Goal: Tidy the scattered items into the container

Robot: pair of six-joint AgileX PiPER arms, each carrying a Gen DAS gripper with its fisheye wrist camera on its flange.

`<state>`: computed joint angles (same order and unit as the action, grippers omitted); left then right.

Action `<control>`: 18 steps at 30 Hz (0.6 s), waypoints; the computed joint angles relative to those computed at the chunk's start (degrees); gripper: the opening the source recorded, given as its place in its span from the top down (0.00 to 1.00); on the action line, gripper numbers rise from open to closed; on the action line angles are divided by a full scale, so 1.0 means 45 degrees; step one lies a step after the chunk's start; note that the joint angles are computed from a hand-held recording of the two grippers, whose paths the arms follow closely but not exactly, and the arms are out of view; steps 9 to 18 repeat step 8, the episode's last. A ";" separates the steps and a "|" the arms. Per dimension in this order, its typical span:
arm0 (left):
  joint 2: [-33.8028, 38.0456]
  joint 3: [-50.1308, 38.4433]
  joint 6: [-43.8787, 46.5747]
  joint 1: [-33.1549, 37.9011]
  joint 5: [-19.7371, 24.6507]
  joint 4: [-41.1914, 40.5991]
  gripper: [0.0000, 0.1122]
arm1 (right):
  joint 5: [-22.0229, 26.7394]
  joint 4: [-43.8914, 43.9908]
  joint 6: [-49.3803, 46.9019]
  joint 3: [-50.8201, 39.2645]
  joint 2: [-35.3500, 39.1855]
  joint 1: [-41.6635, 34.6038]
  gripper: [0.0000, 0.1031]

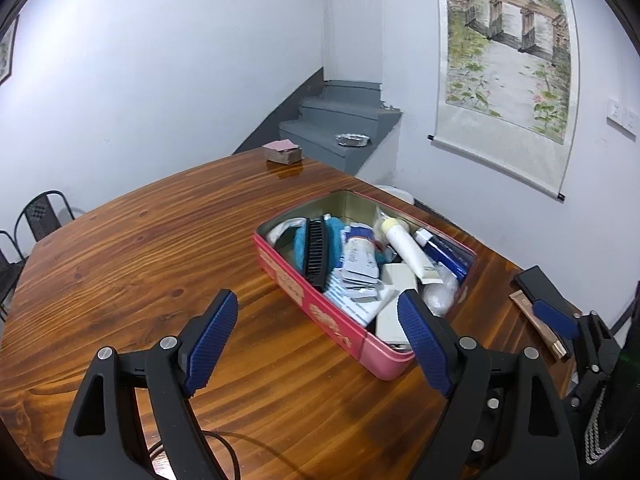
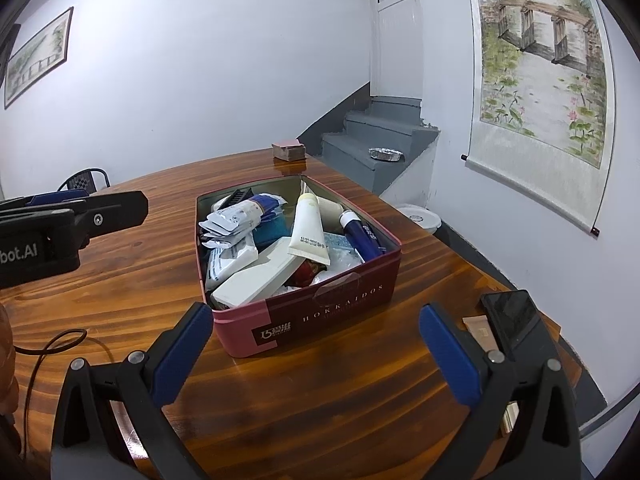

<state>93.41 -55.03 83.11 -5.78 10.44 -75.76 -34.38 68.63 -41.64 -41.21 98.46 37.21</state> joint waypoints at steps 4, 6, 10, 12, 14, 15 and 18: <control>0.0096 -0.0041 0.0734 0.0516 0.1246 -0.0717 0.24 | 0.0205 -0.0190 0.0242 -0.0034 0.0104 -0.0129 0.00; 0.0026 0.0063 0.1170 0.0558 0.1188 -0.1168 0.24 | 0.0241 -0.0219 0.0314 -0.0067 0.0146 -0.0118 0.00; -0.0001 0.0125 0.1522 0.0587 0.0961 -0.1492 0.23 | 0.0271 -0.0194 0.0308 -0.0141 0.0210 -0.0069 0.00; -0.0001 0.0125 0.1522 0.0587 0.0961 -0.1492 0.23 | 0.0271 -0.0194 0.0308 -0.0141 0.0210 -0.0069 0.00; -0.0001 0.0125 0.1522 0.0587 0.0961 -0.1492 0.23 | 0.0271 -0.0194 0.0308 -0.0141 0.0210 -0.0069 0.00; -0.0001 0.0125 0.1522 0.0587 0.0961 -0.1492 0.23 | 0.0271 -0.0194 0.0308 -0.0141 0.0210 -0.0069 0.00; -0.0001 0.0125 0.1522 0.0587 0.0961 -0.1492 0.23 | 0.0271 -0.0194 0.0308 -0.0141 0.0210 -0.0069 0.00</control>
